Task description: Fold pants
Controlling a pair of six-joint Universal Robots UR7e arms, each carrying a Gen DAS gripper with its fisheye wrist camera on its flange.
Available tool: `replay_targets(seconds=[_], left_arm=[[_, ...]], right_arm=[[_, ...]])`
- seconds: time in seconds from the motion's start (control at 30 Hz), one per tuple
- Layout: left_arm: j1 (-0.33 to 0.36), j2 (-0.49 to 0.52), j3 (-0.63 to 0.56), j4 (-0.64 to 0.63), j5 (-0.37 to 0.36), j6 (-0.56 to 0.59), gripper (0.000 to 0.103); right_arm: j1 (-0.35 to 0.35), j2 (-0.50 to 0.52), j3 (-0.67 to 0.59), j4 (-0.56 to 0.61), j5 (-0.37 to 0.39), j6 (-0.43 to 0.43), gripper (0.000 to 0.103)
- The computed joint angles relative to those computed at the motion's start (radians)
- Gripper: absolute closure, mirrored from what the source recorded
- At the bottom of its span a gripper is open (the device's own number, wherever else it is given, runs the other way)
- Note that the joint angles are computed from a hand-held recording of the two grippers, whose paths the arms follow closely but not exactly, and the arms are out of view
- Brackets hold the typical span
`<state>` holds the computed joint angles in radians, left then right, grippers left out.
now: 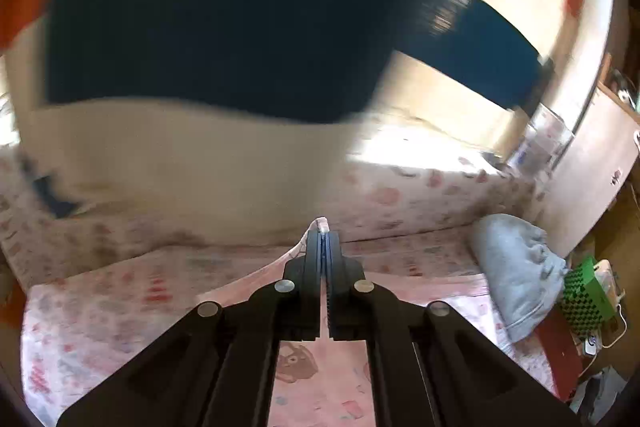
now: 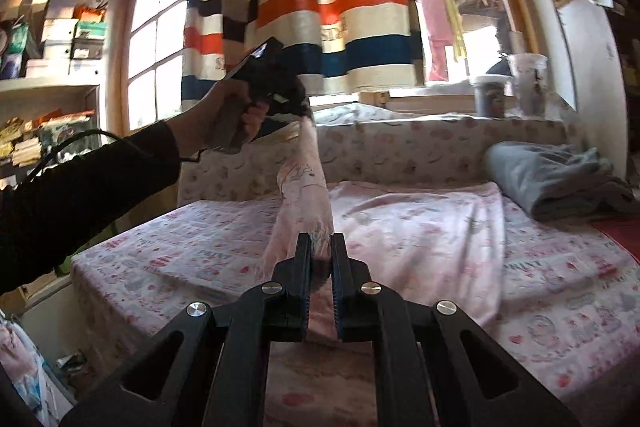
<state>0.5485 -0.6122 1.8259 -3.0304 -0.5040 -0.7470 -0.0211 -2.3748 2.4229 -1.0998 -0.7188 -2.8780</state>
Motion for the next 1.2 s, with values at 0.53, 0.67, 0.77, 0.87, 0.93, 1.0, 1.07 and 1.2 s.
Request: replay_targets(seconds=[0.53, 0.67, 0.77, 0.87, 0.93, 1.0, 1.07, 1.2], left_arm=[[0.046, 0.444, -0.685, 0.257, -0.174, 0.233, 0.102], [0.057, 0.522, -0.820, 0.300, -0.215, 0.254, 0.102], [0.065, 0.566, -0.900, 0.356, -0.244, 0.256, 0.102], [0.071, 0.618, -0.979, 0.419, -0.257, 0.250, 0.102], [0.078, 0.633, -0.997, 0.446, -0.271, 0.236, 0.102], [0.085, 0.645, -1.010, 0.465, -0.279, 0.228, 0.102], [0.093, 0.657, -1.022, 0.483, -0.294, 0.215, 0.102], [0.104, 0.686, -1.056, 0.492, -0.323, 0.199, 0.102]], right_arm=[[0.097, 0.161, -0.067, -0.220, 0.034, 0.169, 0.094], [0.100, 0.176, -0.066, -0.268, 0.065, 0.211, 0.094], [0.112, 0.191, -0.070, -0.323, 0.076, 0.264, 0.094], [0.119, 0.204, -0.077, -0.352, 0.073, 0.288, 0.094], [0.120, 0.210, -0.080, -0.357, 0.067, 0.289, 0.094], [0.120, 0.213, -0.080, -0.357, 0.061, 0.281, 0.094], [0.117, 0.214, -0.081, -0.348, 0.064, 0.268, 0.094], [0.121, 0.216, -0.088, -0.363, 0.063, 0.295, 0.094]])
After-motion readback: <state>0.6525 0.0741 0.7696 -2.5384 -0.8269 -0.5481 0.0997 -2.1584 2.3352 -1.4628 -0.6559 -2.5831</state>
